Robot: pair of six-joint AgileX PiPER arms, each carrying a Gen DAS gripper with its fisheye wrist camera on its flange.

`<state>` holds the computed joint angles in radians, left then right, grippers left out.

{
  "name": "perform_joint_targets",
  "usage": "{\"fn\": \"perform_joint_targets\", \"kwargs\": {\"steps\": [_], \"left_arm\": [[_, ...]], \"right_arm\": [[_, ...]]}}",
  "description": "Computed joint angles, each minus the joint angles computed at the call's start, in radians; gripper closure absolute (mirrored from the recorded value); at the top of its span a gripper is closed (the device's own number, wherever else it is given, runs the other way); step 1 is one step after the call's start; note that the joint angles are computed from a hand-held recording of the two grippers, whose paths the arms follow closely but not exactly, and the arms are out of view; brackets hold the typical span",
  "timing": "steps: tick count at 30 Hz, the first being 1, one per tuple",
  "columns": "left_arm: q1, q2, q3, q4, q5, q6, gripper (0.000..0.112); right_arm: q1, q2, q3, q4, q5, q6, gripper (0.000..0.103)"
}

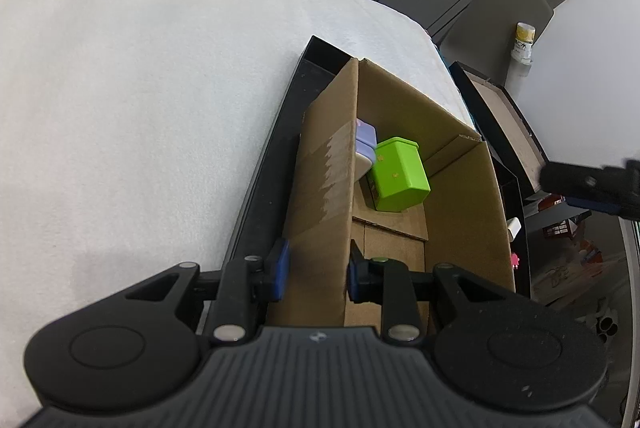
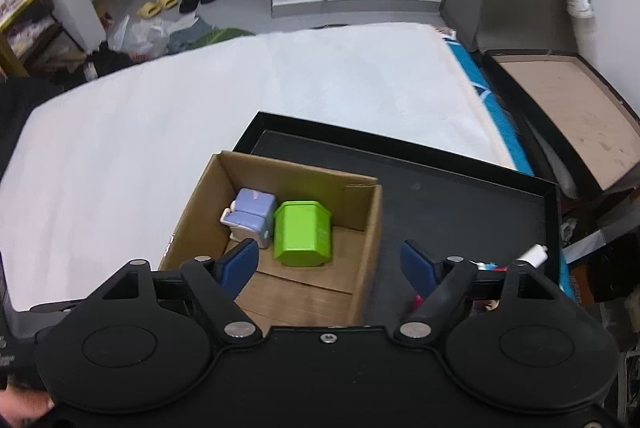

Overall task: Organize rigid objects
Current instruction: 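Move the right gripper back toward the pink and red figures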

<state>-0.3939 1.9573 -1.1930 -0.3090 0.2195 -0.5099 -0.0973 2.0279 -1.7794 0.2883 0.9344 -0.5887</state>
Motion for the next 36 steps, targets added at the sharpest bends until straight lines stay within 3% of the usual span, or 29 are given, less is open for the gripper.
{"fn": "perform_joint_targets", "kwargs": {"steps": [12, 25, 36], "left_arm": [[-0.017, 0.002, -0.008, 0.145, 0.005, -0.139, 0.086], [-0.037, 0.008, -0.025, 0.343, 0.023, -0.33, 0.088], [-0.061, 0.028, -0.069, 0.473, 0.075, -0.459, 0.088]], "right_arm": [[-0.145, -0.009, 0.027, 0.063, -0.022, -0.074, 0.023], [-0.292, 0.066, 0.028, 0.159, -0.072, -0.133, 0.023], [-0.343, 0.124, 0.115, 0.245, -0.238, -0.279, 0.023]]}}
